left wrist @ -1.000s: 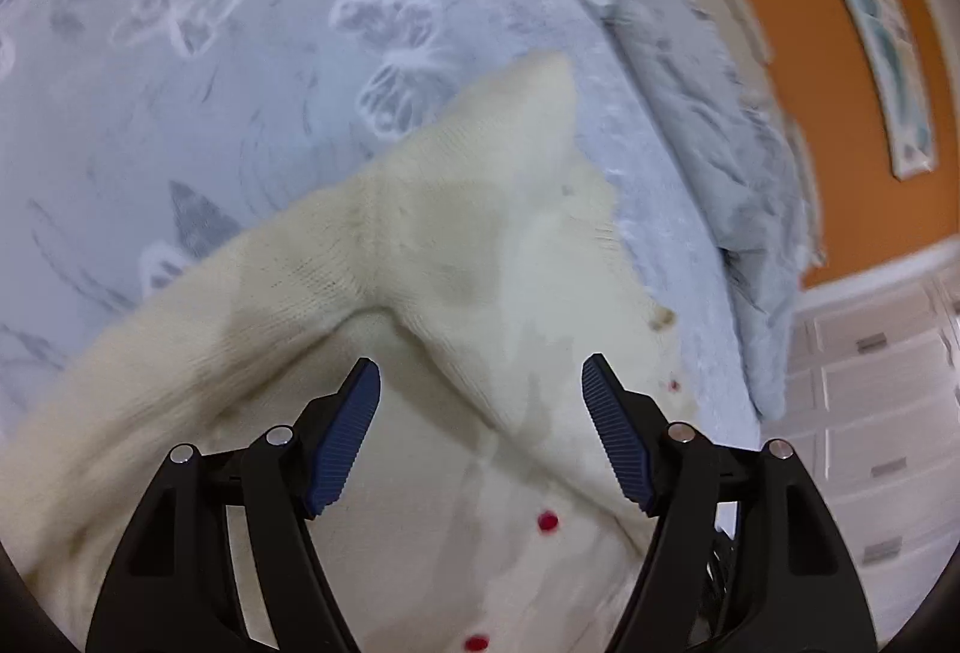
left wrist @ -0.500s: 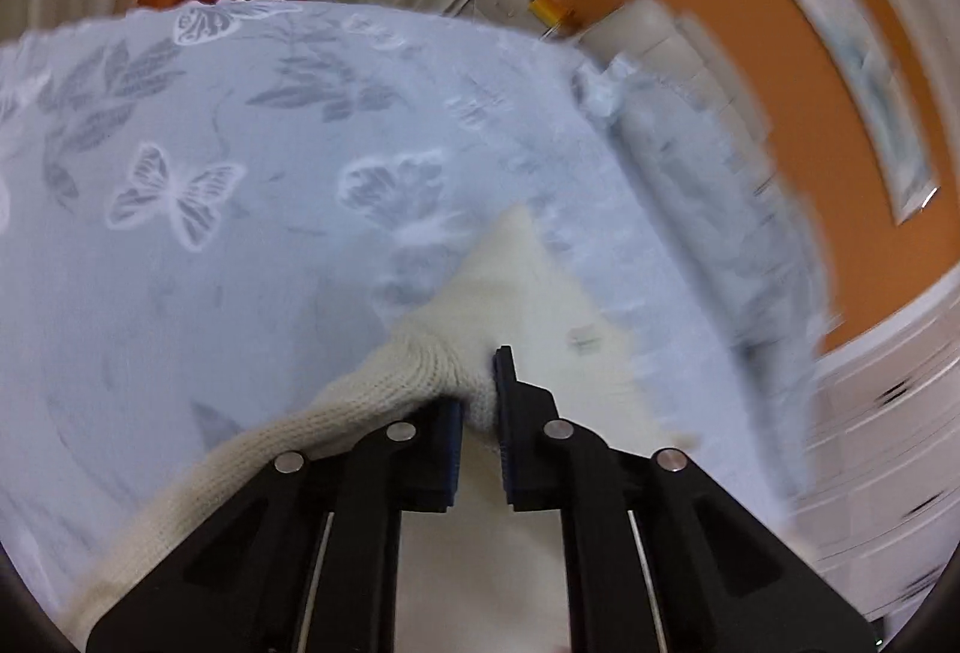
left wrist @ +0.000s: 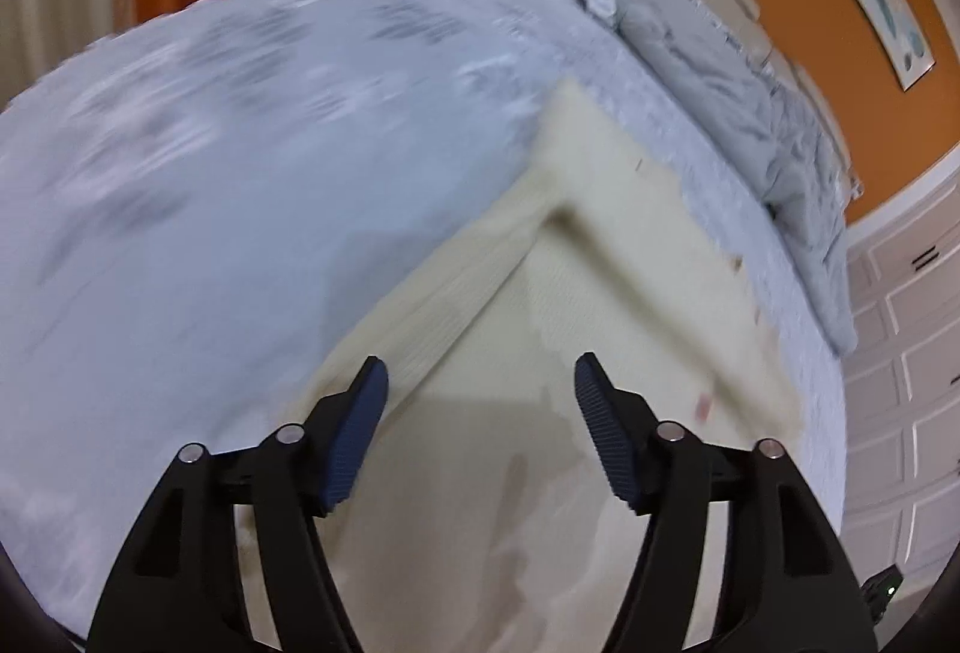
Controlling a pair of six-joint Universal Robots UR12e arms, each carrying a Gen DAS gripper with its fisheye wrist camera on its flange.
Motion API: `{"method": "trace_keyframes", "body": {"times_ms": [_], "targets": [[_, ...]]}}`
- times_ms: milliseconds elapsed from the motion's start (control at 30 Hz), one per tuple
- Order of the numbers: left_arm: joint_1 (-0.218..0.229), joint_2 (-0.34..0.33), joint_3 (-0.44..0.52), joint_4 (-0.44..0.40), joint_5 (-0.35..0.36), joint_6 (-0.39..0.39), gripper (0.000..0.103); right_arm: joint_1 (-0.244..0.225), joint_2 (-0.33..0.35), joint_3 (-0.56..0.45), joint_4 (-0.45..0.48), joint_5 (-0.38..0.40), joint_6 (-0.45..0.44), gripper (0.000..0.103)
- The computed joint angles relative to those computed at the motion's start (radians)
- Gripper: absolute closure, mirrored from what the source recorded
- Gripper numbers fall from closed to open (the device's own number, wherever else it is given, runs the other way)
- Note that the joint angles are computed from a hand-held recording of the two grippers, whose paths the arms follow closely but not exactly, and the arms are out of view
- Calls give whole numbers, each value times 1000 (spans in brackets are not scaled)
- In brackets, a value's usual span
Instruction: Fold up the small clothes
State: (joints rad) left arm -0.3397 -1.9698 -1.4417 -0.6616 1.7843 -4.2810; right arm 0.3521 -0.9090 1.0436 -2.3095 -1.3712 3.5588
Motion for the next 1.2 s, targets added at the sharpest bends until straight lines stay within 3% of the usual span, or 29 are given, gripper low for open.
{"method": "trace_keyframes", "body": {"times_ms": [133, 233, 267, 367, 533, 567, 600, 633, 667, 733, 800, 867, 900, 933, 967, 1000, 1100, 1167, 1200], "targets": [[-40, 86, -107, -50, 6, -62, 27, -1, -143, 219, 64, 73, -31, 55], [-64, 115, -158, -39, 25, -127, 24, 2, -185, 296, 56, 140, 0, 50], [-74, 121, -174, -22, 44, -131, 23, 6, -190, 313, 22, 149, 4, 45], [-91, 103, -173, 18, 109, -129, 15, 16, -162, 286, -23, 180, -7, 43], [-89, 62, -112, -40, 142, -169, 12, 39, -114, 229, -47, 160, 0, 43], [-89, 54, -97, -66, 154, -168, 20, 44, -103, 213, -45, 154, 9, 54], [-87, 50, -87, -75, 151, -147, 34, 47, -95, 201, -50, 149, 22, 82], [-81, 50, -84, -88, 132, -129, 68, 48, -89, 185, -29, 140, 32, 93], [-77, 53, -81, -120, 124, -140, 85, 45, -87, 181, -32, 152, 54, 92], [-65, 80, -120, -69, 85, -204, 95, 42, -96, 191, -76, 159, 68, 93], [-62, 105, -155, -2, 71, -231, 96, 44, -110, 198, -100, 138, 34, 94], [-72, 126, -172, 30, 98, -227, 90, 43, -121, 203, -100, 134, 4, 94], [-78, 130, -168, -2, 122, -231, 89, 44, -122, 202, -93, 133, -8, 94], [-80, 130, -162, -37, 132, -233, 75, 42, -120, 200, -82, 140, -17, 93], [-80, 130, -159, -72, 138, -241, 53, 40, -119, 203, -74, 148, -14, 93], [-79, 128, -154, -127, 142, -273, 44, 39, -117, 204, -68, 151, -6, 92], [-64, 123, -168, -134, 93, -295, 39, 44, -109, 195, -32, 148, -2, 88], [-72, 107, -155, -127, 133, -253, 20, 49, -105, 191, -16, 139, 6, 83], [-72, 92, -134, -144, 129, -218, 16, 52, -99, 182, -1, 131, 16, 74]]}}
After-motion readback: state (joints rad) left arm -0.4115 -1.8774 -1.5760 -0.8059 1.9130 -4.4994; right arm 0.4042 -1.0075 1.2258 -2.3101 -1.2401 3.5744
